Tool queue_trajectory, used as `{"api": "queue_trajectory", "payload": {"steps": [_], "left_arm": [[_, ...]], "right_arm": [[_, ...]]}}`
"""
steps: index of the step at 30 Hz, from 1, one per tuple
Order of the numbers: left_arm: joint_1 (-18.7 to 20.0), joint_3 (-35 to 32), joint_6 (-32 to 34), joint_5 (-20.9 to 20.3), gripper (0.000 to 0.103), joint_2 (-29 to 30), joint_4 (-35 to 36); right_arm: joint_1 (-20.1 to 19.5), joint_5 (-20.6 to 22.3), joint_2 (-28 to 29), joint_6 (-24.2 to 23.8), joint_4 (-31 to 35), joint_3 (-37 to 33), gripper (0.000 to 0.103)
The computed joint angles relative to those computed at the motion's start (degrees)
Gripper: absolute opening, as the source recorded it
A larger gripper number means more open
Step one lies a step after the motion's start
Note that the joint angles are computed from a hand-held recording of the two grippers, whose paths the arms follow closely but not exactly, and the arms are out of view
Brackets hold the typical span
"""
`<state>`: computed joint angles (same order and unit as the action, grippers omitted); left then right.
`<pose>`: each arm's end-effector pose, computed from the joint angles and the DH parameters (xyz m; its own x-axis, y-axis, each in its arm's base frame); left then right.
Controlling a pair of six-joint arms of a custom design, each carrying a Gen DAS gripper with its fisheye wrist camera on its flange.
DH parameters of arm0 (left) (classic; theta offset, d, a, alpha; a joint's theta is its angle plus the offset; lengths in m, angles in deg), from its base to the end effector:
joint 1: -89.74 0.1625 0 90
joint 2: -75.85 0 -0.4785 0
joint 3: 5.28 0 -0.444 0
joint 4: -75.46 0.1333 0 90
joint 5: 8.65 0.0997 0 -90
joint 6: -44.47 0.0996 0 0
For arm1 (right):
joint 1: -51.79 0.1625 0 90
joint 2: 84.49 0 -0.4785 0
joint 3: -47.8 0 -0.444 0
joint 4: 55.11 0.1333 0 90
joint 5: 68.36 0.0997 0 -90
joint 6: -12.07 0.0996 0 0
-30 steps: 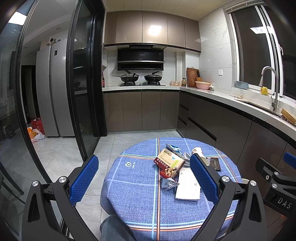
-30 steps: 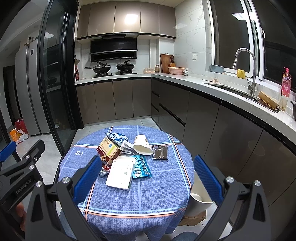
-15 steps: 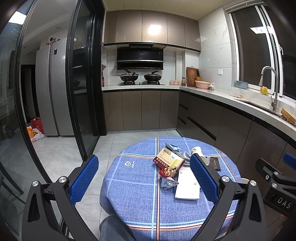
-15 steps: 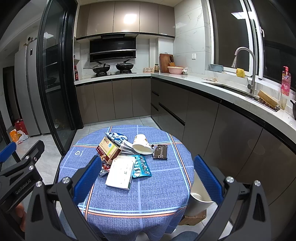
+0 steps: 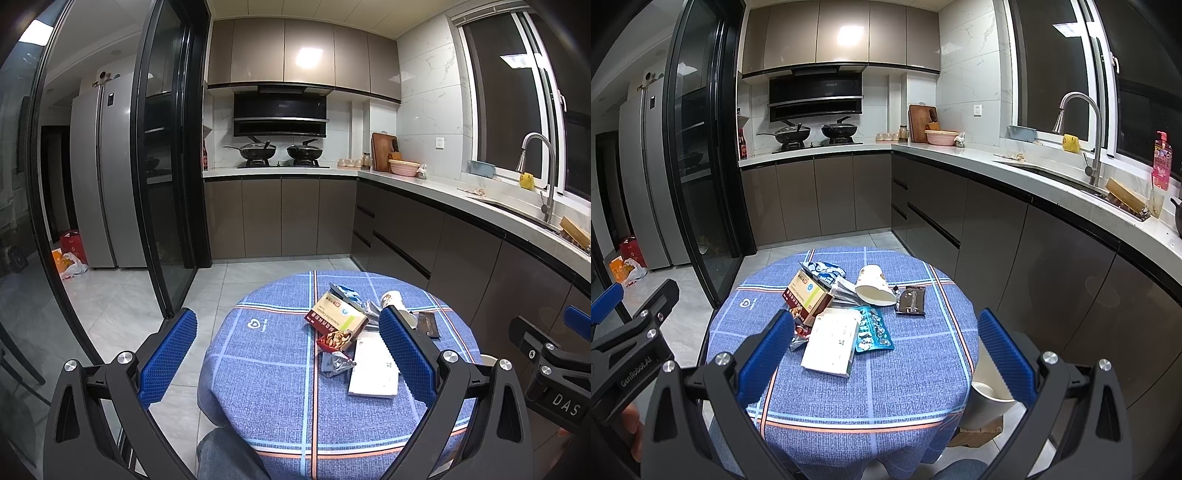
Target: Collect trash
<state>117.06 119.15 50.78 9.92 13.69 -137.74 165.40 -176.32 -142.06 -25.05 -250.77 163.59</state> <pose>-0.2960 -0.4092 0.2952 -0.5389 -0.6347 -0.5539 0.4939 0.2945 -0.8181 0.3454 -0.5340 0.1983 -0.6041 -0.5119 0.6108 -0.7969 0.3898 -0.4615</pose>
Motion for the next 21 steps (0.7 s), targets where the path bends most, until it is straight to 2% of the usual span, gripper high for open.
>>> {"api": "queue_trajectory", "payload": {"steps": [21], "left_arm": [[0.2, -0.1, 1.1, -0.2, 0.095, -0.1, -1.4]], "right_arm": [[-0.1, -0.4, 0.3, 0.4, -0.1, 0.1, 0.1]]}}
